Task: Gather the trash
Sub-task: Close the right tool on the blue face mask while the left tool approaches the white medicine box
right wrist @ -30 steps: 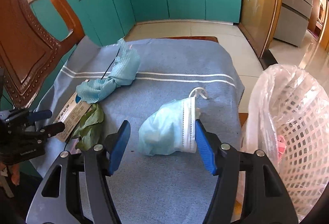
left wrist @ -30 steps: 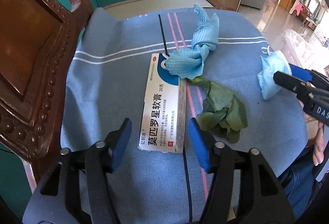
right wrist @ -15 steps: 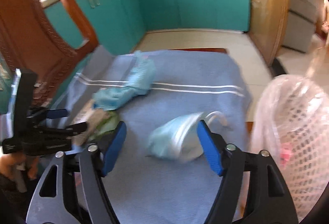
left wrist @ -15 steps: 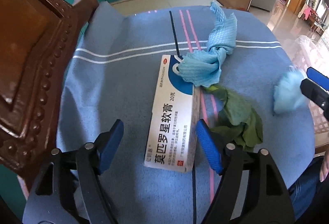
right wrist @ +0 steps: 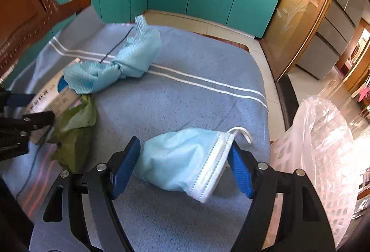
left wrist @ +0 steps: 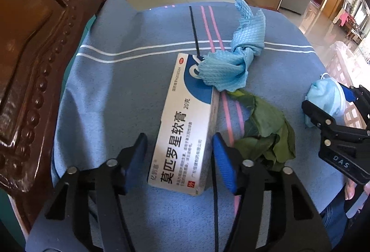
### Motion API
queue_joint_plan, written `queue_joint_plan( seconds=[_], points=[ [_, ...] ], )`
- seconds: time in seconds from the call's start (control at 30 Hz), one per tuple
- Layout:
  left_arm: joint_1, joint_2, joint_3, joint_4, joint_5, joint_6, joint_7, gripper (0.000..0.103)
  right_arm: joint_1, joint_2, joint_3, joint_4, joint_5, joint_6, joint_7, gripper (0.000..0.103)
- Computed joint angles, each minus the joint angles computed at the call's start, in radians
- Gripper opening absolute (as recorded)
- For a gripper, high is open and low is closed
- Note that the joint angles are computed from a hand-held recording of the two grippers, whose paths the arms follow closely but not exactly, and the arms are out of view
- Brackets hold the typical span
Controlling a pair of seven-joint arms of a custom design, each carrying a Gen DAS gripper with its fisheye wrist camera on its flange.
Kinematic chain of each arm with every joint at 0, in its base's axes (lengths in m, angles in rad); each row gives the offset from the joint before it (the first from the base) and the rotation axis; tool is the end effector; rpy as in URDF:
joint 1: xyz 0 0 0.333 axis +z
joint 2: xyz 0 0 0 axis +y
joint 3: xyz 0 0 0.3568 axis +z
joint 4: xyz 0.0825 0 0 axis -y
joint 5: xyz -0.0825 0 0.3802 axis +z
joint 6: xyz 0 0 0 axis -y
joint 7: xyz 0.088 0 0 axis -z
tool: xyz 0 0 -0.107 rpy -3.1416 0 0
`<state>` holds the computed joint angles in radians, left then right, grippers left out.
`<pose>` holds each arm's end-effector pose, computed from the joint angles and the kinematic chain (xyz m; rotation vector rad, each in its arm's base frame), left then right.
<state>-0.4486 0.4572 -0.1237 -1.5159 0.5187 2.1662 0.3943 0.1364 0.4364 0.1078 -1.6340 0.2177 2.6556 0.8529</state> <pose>0.6261 -0.3610 0.4613 -2.2612 1.5473 -0.3205 0.7136 0.1575 0.4718 -2.4159 1.0140 -0.5334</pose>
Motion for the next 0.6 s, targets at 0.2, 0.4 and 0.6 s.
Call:
queue_joint_plan(
  seconds=[0.2,0.4,0.6],
  points=[
    [0.004,-0.004,0.0,-0.013,0.008,0.013,0.01,0.067,0.016,0.01,-0.017,0.004,-0.036,0.007,0.037,0.073],
    [0.003,0.011,-0.004,0.005,-0.003,0.005,0.038,0.054,0.008,0.012,-0.008,0.005,-0.036,0.011,0.037,0.063],
    [-0.002,0.001,0.005,-0.004,0.005,0.013,0.015,0.048,-0.024,0.013,0.022,0.029,0.032,-0.03,0.013,0.037]
  ],
)
